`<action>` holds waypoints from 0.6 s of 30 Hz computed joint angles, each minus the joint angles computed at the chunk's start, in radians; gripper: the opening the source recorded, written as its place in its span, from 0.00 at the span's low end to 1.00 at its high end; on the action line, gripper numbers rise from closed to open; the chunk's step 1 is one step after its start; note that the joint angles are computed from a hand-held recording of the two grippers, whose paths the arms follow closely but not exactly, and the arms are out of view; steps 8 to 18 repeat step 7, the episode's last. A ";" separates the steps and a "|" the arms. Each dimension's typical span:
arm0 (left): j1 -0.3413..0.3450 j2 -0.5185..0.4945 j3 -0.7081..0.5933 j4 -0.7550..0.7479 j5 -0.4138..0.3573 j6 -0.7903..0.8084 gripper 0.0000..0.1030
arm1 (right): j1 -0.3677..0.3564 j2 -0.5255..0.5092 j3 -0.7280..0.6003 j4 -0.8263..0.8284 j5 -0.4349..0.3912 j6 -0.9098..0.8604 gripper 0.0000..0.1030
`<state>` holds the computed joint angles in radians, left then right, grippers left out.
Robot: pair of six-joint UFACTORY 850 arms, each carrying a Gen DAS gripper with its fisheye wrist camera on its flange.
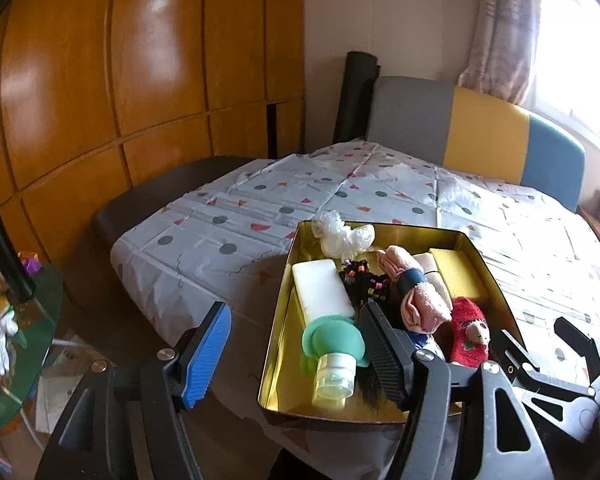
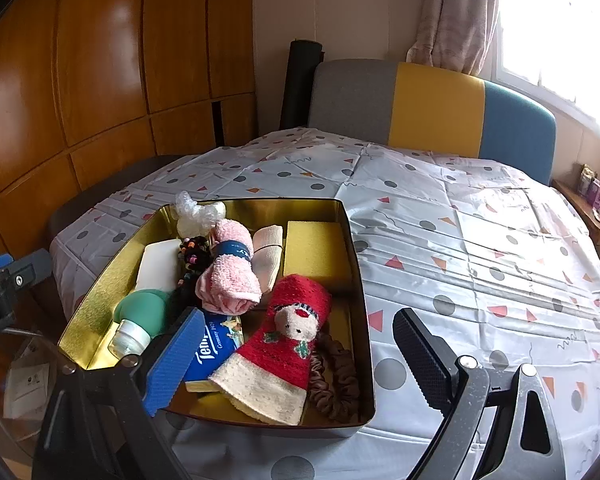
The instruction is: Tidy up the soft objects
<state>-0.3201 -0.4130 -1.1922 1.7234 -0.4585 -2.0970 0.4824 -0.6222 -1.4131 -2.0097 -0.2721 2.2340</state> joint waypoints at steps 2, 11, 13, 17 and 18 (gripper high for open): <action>-0.006 -0.003 0.003 0.007 -0.036 -0.006 0.60 | -0.003 0.001 0.002 0.002 0.002 -0.003 0.93; -0.001 -0.004 -0.004 -0.011 -0.022 0.015 0.58 | -0.008 0.002 0.004 -0.001 0.003 0.010 0.93; -0.001 -0.004 -0.004 -0.011 -0.022 0.015 0.58 | -0.008 0.002 0.004 -0.001 0.003 0.010 0.93; -0.001 -0.004 -0.004 -0.011 -0.022 0.015 0.58 | -0.008 0.002 0.004 -0.001 0.003 0.010 0.93; -0.001 -0.004 -0.004 -0.011 -0.022 0.015 0.58 | -0.008 0.002 0.004 -0.001 0.003 0.010 0.93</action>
